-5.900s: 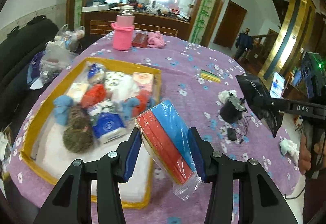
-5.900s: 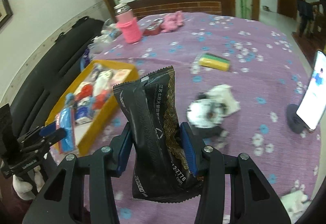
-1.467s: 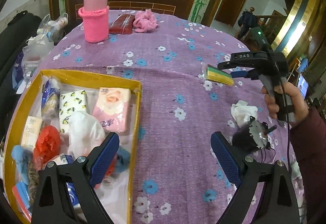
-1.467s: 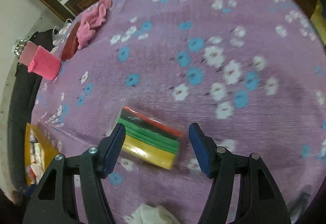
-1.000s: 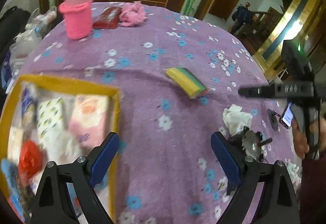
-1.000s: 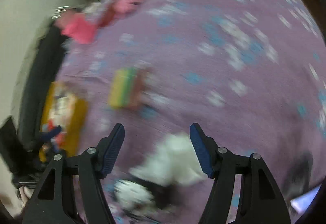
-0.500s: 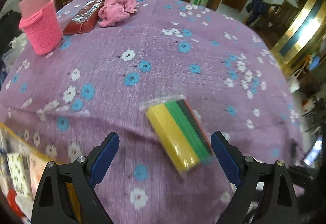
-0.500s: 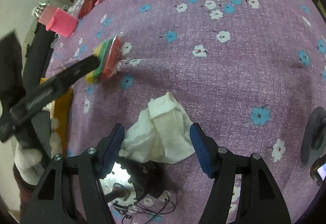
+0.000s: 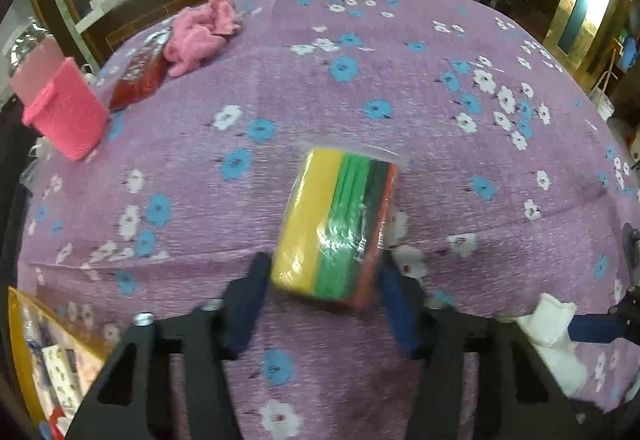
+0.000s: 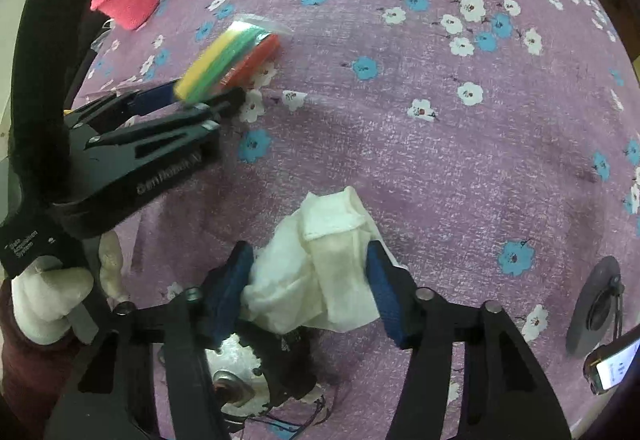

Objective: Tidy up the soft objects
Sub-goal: 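Carry the sponge pack and white cloth over the yellow tray with both tools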

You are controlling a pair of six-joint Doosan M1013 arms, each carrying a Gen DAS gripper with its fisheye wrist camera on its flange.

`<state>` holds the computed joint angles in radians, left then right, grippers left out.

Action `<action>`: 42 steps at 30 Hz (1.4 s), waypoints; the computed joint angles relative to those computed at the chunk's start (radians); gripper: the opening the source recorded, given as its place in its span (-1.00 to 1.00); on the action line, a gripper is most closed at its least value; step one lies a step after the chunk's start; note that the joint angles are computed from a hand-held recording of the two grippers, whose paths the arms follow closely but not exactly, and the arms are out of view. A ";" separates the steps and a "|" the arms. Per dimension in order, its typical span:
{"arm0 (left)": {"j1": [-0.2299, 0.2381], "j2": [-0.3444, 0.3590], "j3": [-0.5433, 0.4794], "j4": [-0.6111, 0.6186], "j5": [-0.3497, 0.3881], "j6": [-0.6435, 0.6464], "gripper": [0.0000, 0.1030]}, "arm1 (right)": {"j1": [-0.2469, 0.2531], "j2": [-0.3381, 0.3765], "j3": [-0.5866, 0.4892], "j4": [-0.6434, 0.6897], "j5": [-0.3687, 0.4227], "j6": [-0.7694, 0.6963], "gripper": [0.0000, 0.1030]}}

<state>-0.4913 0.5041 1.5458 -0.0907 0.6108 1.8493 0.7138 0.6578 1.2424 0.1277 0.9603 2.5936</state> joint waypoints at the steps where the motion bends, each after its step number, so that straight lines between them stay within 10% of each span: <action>1: 0.009 -0.001 -0.001 -0.038 0.004 0.028 -0.18 | -0.001 0.000 0.002 0.003 -0.006 0.001 -0.18; 6: 0.044 -0.012 0.007 -0.193 0.000 0.137 -0.21 | 0.009 -0.019 0.026 -0.036 -0.036 0.053 -0.61; 15: 0.109 -0.107 0.095 -0.460 -0.028 0.336 -0.21 | 0.041 -0.075 0.071 -0.165 -0.053 0.195 -0.68; 25: 0.289 -0.272 0.235 -0.760 0.051 0.646 -0.21 | 0.093 -0.108 0.026 -0.357 -0.015 0.340 -0.67; 35: 0.470 -0.321 0.293 -0.760 0.061 0.651 -0.21 | 0.138 -0.018 -0.170 -0.351 -0.026 0.230 -0.67; 42: 0.510 -0.279 0.260 -0.698 0.049 0.559 -0.20 | 0.153 0.108 -0.375 -0.243 -0.012 0.077 -0.67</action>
<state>0.0188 0.2253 1.8061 -0.7883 0.6601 2.4082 0.8672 0.7661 0.8669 -0.1152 0.9487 2.6711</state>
